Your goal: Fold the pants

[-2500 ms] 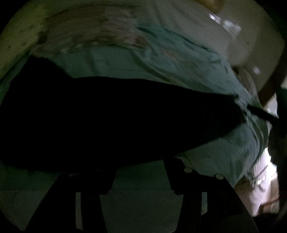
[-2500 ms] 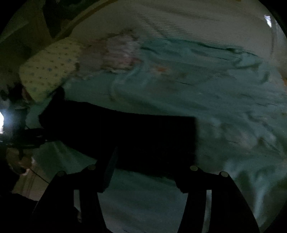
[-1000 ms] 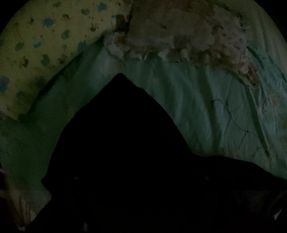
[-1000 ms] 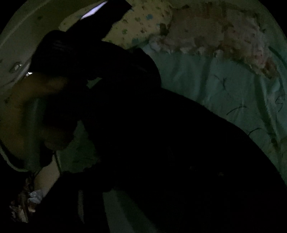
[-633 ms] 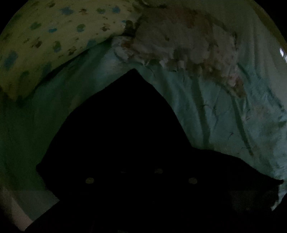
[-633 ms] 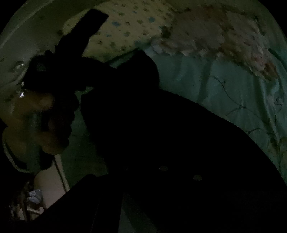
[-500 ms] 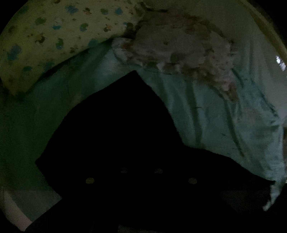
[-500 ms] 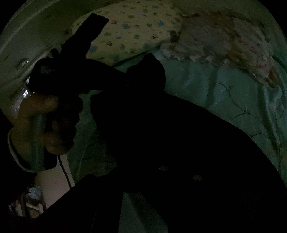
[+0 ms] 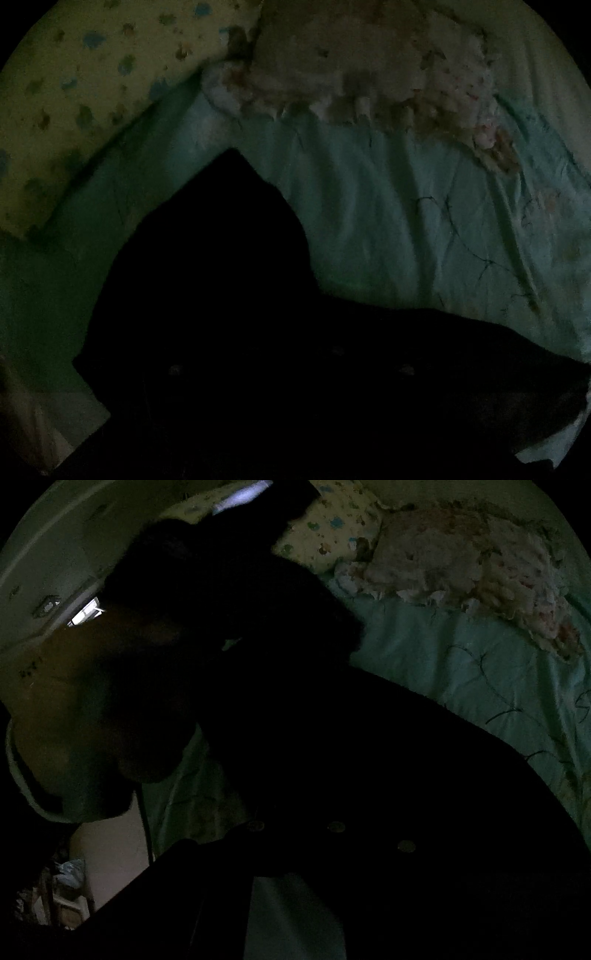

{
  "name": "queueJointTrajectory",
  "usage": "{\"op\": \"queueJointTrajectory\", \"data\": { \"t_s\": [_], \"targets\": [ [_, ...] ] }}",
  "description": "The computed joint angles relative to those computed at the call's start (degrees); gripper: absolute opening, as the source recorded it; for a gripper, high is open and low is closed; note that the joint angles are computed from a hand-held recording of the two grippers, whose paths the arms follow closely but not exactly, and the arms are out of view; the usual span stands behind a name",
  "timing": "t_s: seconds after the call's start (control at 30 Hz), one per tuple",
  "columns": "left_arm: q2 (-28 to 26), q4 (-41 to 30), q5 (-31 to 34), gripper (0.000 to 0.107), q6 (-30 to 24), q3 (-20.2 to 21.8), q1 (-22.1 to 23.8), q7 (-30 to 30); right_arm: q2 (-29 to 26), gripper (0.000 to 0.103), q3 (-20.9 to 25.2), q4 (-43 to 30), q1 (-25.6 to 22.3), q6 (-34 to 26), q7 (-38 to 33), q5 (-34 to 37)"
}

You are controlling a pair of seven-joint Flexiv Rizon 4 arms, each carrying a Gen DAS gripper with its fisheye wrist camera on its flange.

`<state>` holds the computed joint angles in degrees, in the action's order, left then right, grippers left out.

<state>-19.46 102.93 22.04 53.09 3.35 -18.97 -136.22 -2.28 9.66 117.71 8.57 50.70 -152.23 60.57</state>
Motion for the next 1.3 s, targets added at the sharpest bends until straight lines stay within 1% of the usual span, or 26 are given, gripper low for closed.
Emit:
{"op": "queueJointTrajectory", "data": {
  "t_s": [0.07,0.13,0.17,0.2,0.27,0.3,0.4,0.43,0.53,0.57,0.67,0.73,0.9,0.93,0.97,1.0,1.03,1.07,1.1,1.13,1.17,1.2,1.23,1.27,1.3],
  "targets": [
    [1.72,2.05,1.85,0.004,2.69,0.79,-0.43,-1.72,0.15,0.006,0.08,0.03,0.07,0.19,0.05,0.09],
    [4.05,5.27,2.43,0.004,6.95,1.11,0.13,-3.36,-0.07,0.006,0.17,0.01,0.33,0.84,-0.57,0.52],
    [5.26,7.2,2.53,0.004,9.85,1.21,0.6,-4.24,0.05,0.006,0.18,0.0,0.29,0.81,-0.79,0.68],
    [7.44,10.64,2.62,0.004,14.6,1.61,1.28,-5.78,-0.06,0.006,0.17,-0.16,0.32,0.81,-0.98,0.78],
    [10.12,14.2,3.98,0.003,18.74,2.18,1.81,-8.81,0.33,0.006,0.35,0.06,0.35,0.99,-1.76,0.86],
    [12.01,17.33,4.68,0.003,22.58,2.58,2.35,-10.87,0.74,0.006,0.41,0.34,0.38,1.13,-2.54,1.01],
    [15.1,22.69,5.44,0.003,26.88,2.13,4.04,-14.65,1.08,0.006,0.4,0.65,0.87,2.0,-4.7,0.89],
    [15.92,25.72,4.76,0.003,29.98,1.99,4.97,-15.85,1.54,0.006,0.51,1.18,0.99,2.35,-5.29,0.64],
    [16.33,30.39,4.02,0.003,34.69,1.28,6.89,-17.59,0.92,0.006,0.61,1.33,1.83,3.42,-5.69,-0.79],
    [16.1,31.54,4.69,0.003,36.06,1.44,7.16,-19.06,0.89,0.006,0.63,1.54,1.88,3.48,-5.74,-1.16],
    [14.88,33.29,6.39,0.003,39.19,2.37,7.12,-22.17,0.77,0.006,0.85,2.18,2.32,3.82,-4.69,-3.19],
    [13.73,33.87,7.76,0.003,41.19,4.08,6.14,-24.07,1.23,0.006,1.25,3.02,2.7,4.42,-3.82,-4.42],
    [11.25,35.2,4.78,0.005,46.07,6.47,5.12,-20.5,0.38,0.006,1.49,3.34,3.51,4.8,-0.11,-6.95],
    [10.83,35.36,3.71,0.005,46.66,6.07,5.53,-19.35,0.19,0.01,1.43,3.16,3.45,4.11,0.71,-7.16],
    [10.84,35.96,2.38,0.007,47.05,4.88,6.77,-17.72,-0.03,0.01,1.37,2.9,3.35,3.55,1.48,-7.12],
    [11.24,36.41,1.51,0.009,46.6,5.01,6.79,-16.76,-0.33,0.011,1.19,2.44,3.1,2.8,2.47,-6.66],
    [11.36,36.46,1.38,0.01,46.6,6.47,5.42,-16.73,-0.61,0.016,1.1,1.92,2.89,1.85,3.11,-6.46],
    [11.54,36.62,1.19,0.01,46.84,7.81,4.26,-16.63,-0.73,0.018,0.89,1.42,2.42,0.19,3.44,-5.98],
    [11.72,36.61,1.54,0.011,46.82,10.34,1.87,-17.3,-0.59,0.022,0.81,1.19,2.02,-0.98,3.57,-5.47],
    [11.97,36.86,1.48,0.015,46.73,11.92,0.36,-17.38,-0.39,0.029,0.67,1.02,1.59,-2.28,3.66,-4.79],
    [12.2,37.05,1.56,0.022,46.51,13.87,-1.49,-17.64,-0.01,0.032,0.49,1.05,1.15,-3.62,3.69,-4.25],
    [12.53,37.18,2.38,0.028,45.96,16.3,-3.66,-18.9,0.28,0.038,0.21,0.93,0.74,-5.02,3.47,-3.66],
    [12.63,37.78,1.66,0.031,46.47,17.0,-4.24,-18.29,0.55,0.041,0.13,1.0,0.6,-5.37,3.31,-3.34],
    [13.03,39.02,0.67,0.035,47.31,16.54,-3.48,-17.32,0.86,0.041,0.03,1.14,0.49,-5.54,3.18,-3.1],
    [13.39,39.95,-0.12,0.038,47.67,17.18,-3.91,-17.03,1.02,0.041,-0.01,1.23,0.53,-5.6,3.29,-3.06]
  ]
}}
